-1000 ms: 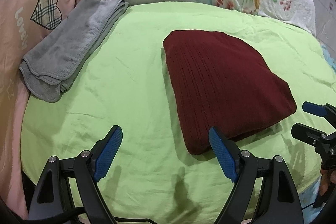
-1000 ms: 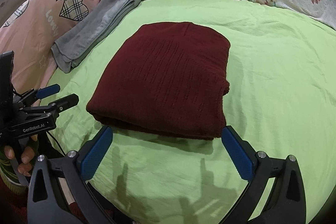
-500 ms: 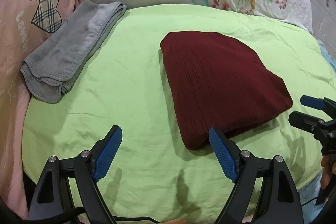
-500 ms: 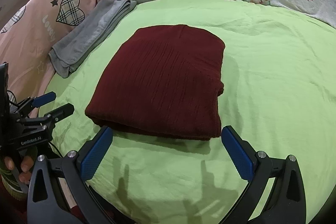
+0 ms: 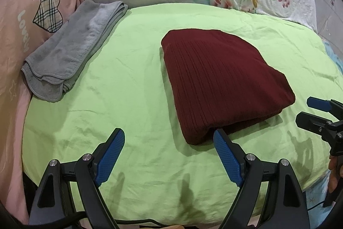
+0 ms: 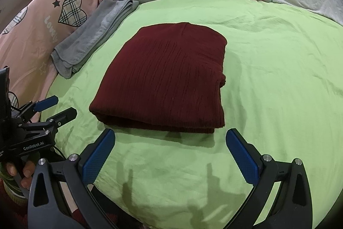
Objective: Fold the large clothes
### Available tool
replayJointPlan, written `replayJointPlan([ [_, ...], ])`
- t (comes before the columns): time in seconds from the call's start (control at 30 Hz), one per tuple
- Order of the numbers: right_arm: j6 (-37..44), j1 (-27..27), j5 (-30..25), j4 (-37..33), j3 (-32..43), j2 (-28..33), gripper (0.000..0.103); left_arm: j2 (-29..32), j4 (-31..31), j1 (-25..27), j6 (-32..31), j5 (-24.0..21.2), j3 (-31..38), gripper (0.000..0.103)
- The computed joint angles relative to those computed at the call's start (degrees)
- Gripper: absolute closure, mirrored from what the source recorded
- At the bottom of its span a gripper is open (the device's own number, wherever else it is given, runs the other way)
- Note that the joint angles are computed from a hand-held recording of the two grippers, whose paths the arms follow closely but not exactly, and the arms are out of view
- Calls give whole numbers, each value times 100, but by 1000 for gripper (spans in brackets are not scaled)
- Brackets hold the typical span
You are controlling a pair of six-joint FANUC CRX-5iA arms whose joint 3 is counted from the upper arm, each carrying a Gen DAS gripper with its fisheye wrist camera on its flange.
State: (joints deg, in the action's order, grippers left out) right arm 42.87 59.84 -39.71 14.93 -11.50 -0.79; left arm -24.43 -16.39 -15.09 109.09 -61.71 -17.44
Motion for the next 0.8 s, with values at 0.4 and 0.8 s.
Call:
replayJointPlan([
  [0.4, 21, 64, -16, -8, -20, -17, 0, -66, 115, 25, -103, 29, -92, 18],
  [0.8, 162, 29, -30, -77, 44, 7, 0, -86, 138, 22, -132, 60, -114, 18],
])
